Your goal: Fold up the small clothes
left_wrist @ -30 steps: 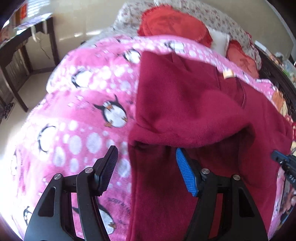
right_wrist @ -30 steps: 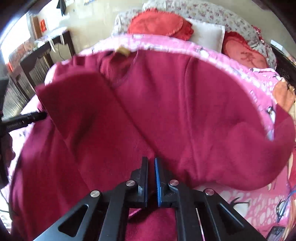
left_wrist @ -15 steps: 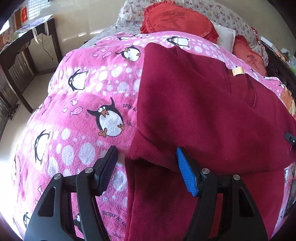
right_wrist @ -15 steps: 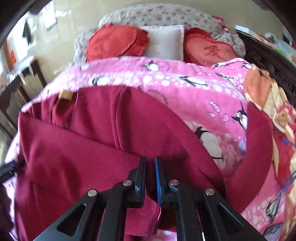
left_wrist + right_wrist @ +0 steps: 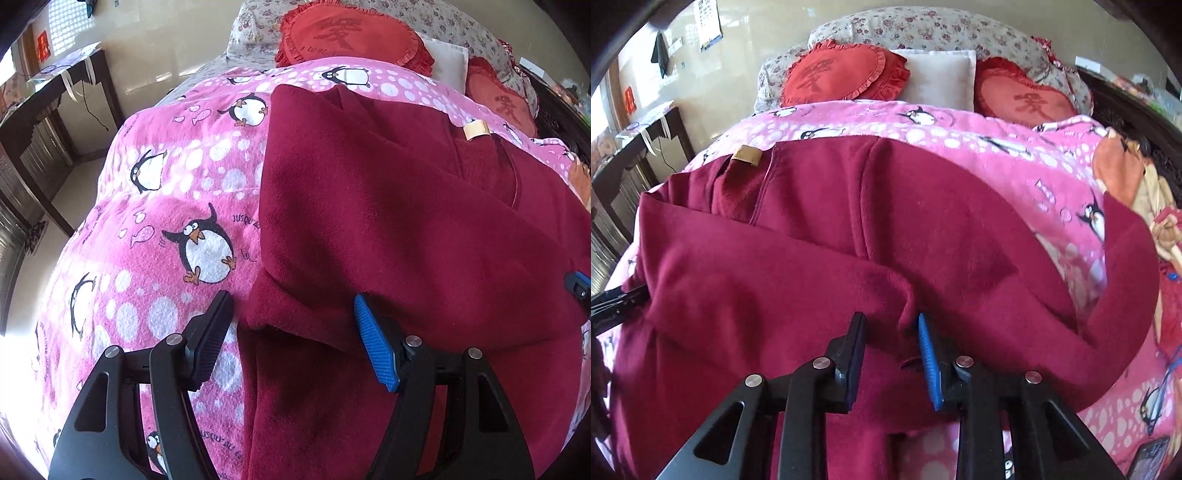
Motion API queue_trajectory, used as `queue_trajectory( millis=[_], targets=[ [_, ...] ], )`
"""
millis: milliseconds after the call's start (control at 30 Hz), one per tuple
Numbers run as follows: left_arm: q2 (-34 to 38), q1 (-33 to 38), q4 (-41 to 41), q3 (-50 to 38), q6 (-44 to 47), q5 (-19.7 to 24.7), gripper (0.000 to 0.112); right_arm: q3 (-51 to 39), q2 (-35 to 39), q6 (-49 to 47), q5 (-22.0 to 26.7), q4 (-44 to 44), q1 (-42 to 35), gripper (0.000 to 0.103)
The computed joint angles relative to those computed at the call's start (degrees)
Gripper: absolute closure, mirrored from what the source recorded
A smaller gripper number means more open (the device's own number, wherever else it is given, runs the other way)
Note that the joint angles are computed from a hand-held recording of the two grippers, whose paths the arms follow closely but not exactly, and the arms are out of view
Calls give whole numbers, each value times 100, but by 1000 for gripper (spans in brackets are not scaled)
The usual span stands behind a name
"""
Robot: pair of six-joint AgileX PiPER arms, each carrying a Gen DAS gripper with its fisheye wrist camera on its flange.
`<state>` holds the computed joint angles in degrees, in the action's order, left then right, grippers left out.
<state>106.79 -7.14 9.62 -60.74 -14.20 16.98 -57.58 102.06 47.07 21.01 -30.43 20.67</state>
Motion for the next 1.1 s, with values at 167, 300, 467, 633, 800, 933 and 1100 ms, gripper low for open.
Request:
queue_trajectory(
  millis=[167, 300, 467, 633, 800, 933, 1100],
  targets=[
    [-337, -64, -264, 180, 61, -53, 44, 93, -343, -817, -24, 1032, -212, 74],
    [-526, -293, 509, 279, -742, -121, 44, 346, -714, -839, -28, 1089, -161, 74],
    [-597, -517, 1363, 289, -1703, -23, 44, 632, -955, -1450, -308, 1741, -162, 74],
    [-853, -545, 1504, 406, -1990, -32, 44, 584, -492, -1527, -252, 1770, -205, 74],
    [-885, -580, 891, 406, -1383, -55, 44, 692, -505, -1516, -418, 1822, -265, 74],
    [-556, -626, -146, 199, -452, 12, 44, 808, -695, -1849, -474, 2267, -350, 74],
    [44, -801, -239, -122, -424, 302, 44, 841, -637, -2183, -501, 2574, -396, 74]
  ],
)
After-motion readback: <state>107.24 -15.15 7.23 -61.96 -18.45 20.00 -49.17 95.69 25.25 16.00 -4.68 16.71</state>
